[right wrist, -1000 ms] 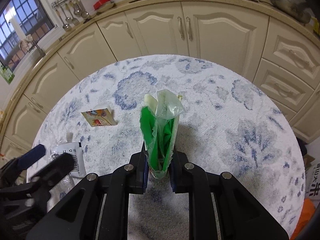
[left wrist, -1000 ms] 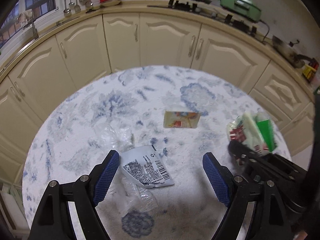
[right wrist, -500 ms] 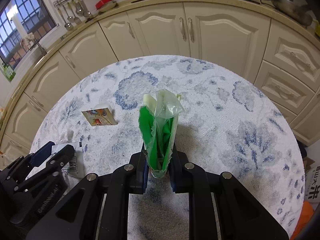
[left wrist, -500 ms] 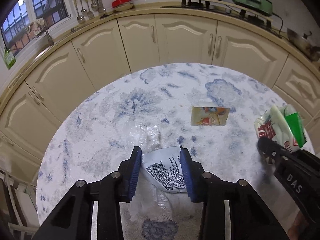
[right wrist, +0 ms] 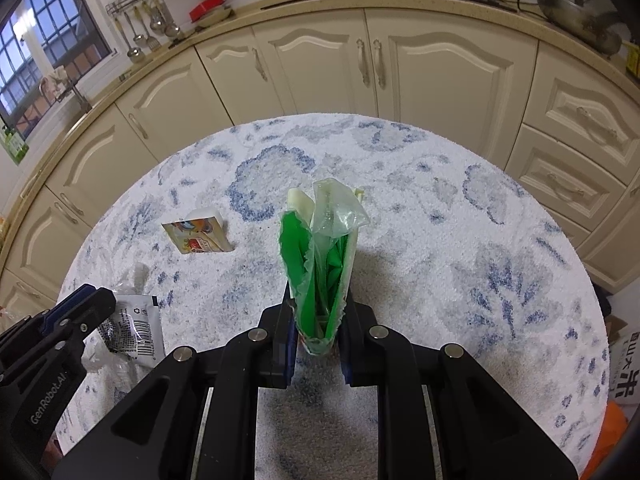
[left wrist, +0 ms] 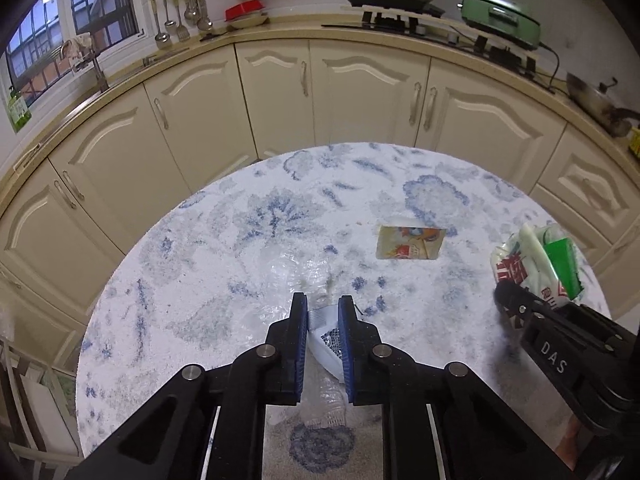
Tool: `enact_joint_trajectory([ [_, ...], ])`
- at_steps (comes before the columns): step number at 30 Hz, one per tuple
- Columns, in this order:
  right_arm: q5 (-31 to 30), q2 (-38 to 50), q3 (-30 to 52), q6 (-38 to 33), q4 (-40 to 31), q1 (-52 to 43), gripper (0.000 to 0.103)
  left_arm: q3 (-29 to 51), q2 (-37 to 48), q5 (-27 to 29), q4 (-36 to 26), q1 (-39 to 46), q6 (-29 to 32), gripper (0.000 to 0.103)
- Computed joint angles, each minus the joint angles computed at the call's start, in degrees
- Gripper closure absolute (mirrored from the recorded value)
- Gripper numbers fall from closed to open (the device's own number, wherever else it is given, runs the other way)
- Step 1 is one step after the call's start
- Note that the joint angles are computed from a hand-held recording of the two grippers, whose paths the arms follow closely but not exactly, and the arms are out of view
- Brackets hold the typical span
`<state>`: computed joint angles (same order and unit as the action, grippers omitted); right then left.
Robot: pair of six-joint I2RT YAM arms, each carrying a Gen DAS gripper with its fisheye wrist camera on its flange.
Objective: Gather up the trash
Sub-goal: 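Carry the barcode wrapper and rice bag with both tools over the blue bin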
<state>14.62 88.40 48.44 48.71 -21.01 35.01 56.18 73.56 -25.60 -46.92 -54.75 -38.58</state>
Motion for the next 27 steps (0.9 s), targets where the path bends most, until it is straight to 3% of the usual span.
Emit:
enact_joint_trajectory([
  [5,-1.84,-1.39,-2.01,0.68,2.4,-1.06,0.087,-0.89,-6.38,0.5,-4.08,-1.7,-2.42,0.099],
  [10,-1.93,-1.6,-2.3,0.82,2.66,-1.07,0.087,-3.31,-15.77,1.46,-11.38,-6.53,-8.88,0.101],
  [16,-0.92,-3.38,-3.25,3.97,1.08,0.5,0.087,-0.76,-21.32,-6.11,-24.34,-19.83,-22.77,0.103],
  [20,-2.13,-6.16,-5.04,6.11,0.16,1.87,0.087,0.81,-20.56,-9.71,-30.83,-28.57,-30.73,0.101],
  [22,-1.91,-7.83,-6.1,7.34,-0.37,3.19,0.087,-0.28,-20.08,-8.9,-30.35,-28.31,-30.09,0.084],
  [24,-0.76,-9.56,-6.75,9.02,-1.93,4.7,0.087,-1.92,-18.77,-7.29,-28.42,-24.38,-27.66,0.034],
  [25,-0.46,-10.55,-7.14,9.7,-2.42,5.28,0.087,-3.17,-18.43,-6.79,-26.79,-22.17,-27.01,0.027],
  [27,0.05,-12.15,-7.68,10.48,-3.17,6.17,0.086,-5.18,-18.09,-4.66,-22.81,-18.28,-23.77,0.03],
])
